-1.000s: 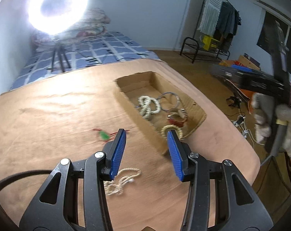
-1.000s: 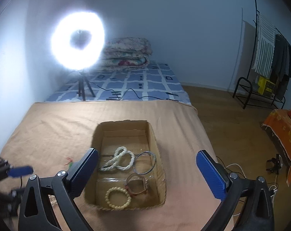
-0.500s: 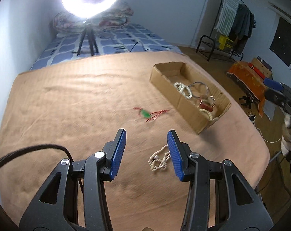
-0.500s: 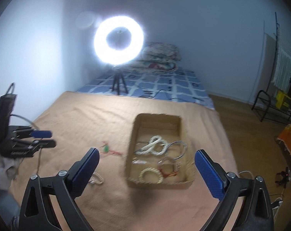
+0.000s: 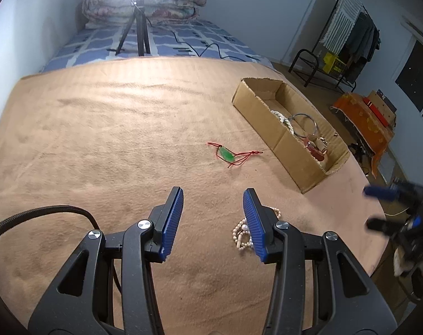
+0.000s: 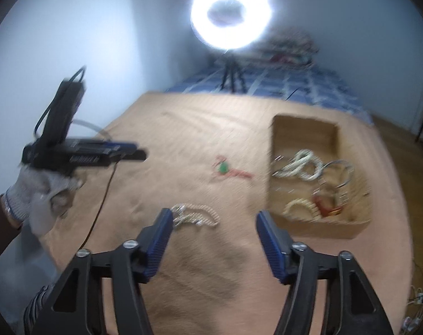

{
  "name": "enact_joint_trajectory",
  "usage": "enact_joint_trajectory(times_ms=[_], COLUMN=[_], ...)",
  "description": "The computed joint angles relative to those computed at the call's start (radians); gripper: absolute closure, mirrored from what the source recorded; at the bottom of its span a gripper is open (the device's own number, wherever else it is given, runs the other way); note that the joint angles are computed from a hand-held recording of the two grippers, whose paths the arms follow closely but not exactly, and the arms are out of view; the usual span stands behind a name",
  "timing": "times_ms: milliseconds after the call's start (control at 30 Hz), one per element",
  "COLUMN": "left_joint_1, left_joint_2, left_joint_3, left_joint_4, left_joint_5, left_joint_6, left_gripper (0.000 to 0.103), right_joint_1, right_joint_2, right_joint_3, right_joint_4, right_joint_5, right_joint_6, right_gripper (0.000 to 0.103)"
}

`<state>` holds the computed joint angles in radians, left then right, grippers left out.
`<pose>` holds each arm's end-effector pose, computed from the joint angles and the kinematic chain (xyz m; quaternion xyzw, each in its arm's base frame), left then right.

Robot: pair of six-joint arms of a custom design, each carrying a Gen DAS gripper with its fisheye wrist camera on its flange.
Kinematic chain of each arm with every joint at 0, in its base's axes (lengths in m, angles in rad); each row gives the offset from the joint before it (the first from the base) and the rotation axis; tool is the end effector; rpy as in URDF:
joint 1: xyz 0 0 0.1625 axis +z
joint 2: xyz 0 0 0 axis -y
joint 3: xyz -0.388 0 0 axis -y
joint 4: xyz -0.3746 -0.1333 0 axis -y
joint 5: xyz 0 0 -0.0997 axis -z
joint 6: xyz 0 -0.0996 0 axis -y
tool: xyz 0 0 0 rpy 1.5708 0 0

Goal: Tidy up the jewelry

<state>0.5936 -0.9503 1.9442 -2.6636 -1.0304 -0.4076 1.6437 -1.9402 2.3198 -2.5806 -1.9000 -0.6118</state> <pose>-0.3424 -0.4537 0.0891 0.2578 0.9275 -0.2069 0.1748 0.1259 -0.3357 0.3681 0.2670 -0.9005 0.2532 0.2316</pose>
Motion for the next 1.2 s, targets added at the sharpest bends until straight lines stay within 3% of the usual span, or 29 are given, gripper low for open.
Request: enact_joint_trajectory(times_ms=[333, 567, 700, 967, 1200], left_joint_1=[0.068, 0.100, 0.116, 0.147, 0.158], left_joint_2=[0.076, 0.136, 0.177, 0.278, 0.364], left_joint_3=[-0.063, -0.129, -0.173, -0.294, -0.389], left_joint_4=[-0.048, -0.057, -0.047, 0.024, 0.085], left_joint_5=[-0.063, -0.093, -0.119, -0.166, -0.148], left_joint_6=[0.009, 0.035, 0.055, 0.082, 0.080], left_gripper=[0.058, 0.058, 0.058, 0.058, 0.058], right_joint_1=[-0.060, -0.105, -0.123, -0.140, -0.143], right_joint_2=[0.100, 0.177, 0.227, 0.278, 0.302], right_joint_3=[0.017, 0.026, 0.031, 0.020, 0.031], right_joint_4=[0.078, 0.031, -0.035, -0.099, -0.160], right_joint_5=[0.021, 0.036, 0.012, 0.040, 0.056], right_joint_6=[0.025, 0.033, 0.010, -0.026, -0.065], right_gripper=[0.066, 0.074, 0.074, 0.074, 0.074])
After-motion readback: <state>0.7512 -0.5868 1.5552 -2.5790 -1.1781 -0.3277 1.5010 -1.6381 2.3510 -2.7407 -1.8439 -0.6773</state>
